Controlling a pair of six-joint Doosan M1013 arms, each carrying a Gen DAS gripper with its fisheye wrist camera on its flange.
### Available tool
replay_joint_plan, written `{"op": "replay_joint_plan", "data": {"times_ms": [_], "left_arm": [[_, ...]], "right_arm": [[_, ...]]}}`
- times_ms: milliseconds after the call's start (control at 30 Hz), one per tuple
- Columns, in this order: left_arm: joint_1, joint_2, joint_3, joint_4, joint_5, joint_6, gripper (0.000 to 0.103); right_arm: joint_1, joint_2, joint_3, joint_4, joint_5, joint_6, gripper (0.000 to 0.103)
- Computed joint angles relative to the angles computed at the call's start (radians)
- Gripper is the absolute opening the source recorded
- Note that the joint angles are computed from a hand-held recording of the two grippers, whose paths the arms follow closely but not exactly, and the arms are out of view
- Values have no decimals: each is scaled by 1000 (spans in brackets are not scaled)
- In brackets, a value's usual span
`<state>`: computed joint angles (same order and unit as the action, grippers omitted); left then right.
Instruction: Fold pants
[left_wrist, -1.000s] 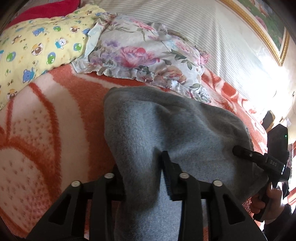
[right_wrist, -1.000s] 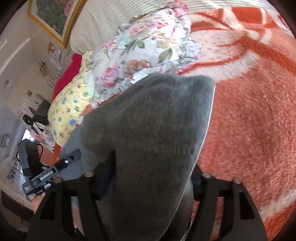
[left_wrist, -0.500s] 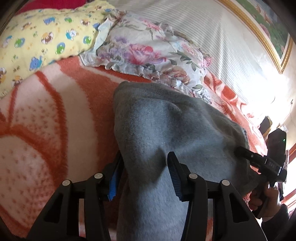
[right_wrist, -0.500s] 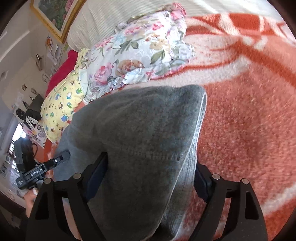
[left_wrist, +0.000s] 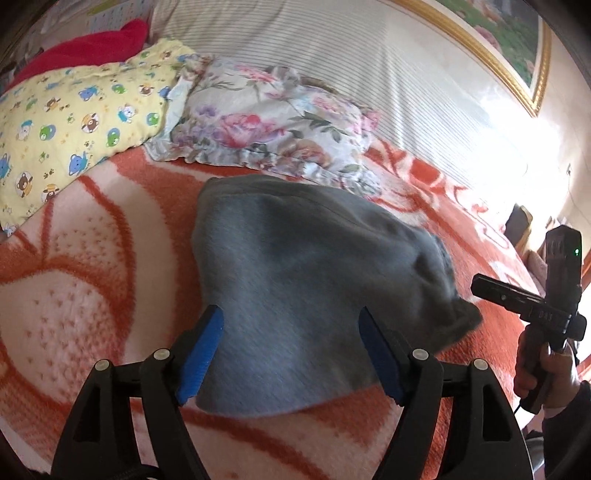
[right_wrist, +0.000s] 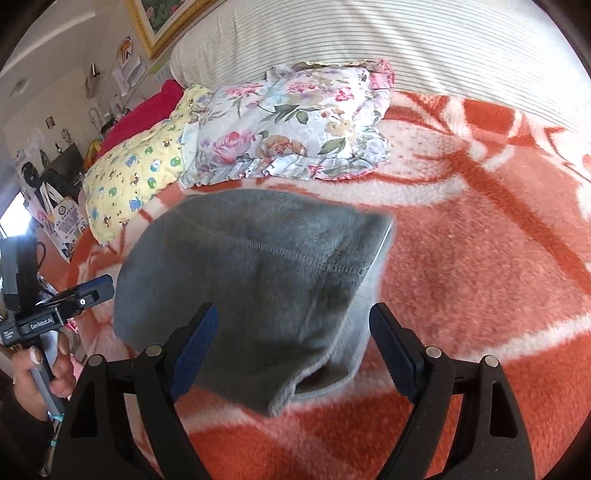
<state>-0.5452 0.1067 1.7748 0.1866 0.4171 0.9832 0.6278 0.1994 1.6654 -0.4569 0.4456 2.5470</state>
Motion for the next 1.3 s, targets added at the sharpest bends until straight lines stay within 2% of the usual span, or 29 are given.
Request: {"op": "replay_joint_plan", "data": {"times_ms": [167, 400, 500, 633, 767, 867, 1067, 1300], "left_arm": [[-25, -10, 2, 12, 13, -1, 79], [-78, -27, 4, 202, 64, -105, 82], [-92, -31, 6, 236, 85, -124, 83], [-95, -33, 9, 229, 104, -127, 84], [-97, -40, 16, 262, 108, -186, 87], [-105, -31, 4, 312, 155, -232, 89], [-98, -33, 9, 286, 145, -223, 90], [-113, -28, 5, 369, 171, -287, 90]], "right_arm": [[19, -25, 20, -26, -2, 10, 84], [57, -20, -9, -25, 41, -116, 88], [68, -13, -20, -8, 55, -178, 90], [80, -2, -35, -1, 79, -227, 91], [87, 2, -42, 9, 88, -260, 93], [91, 4, -46, 7, 95, -271, 94], [96, 3, -43, 0, 88, -266, 94], [100, 5, -43, -17, 87, -240, 94]]}}
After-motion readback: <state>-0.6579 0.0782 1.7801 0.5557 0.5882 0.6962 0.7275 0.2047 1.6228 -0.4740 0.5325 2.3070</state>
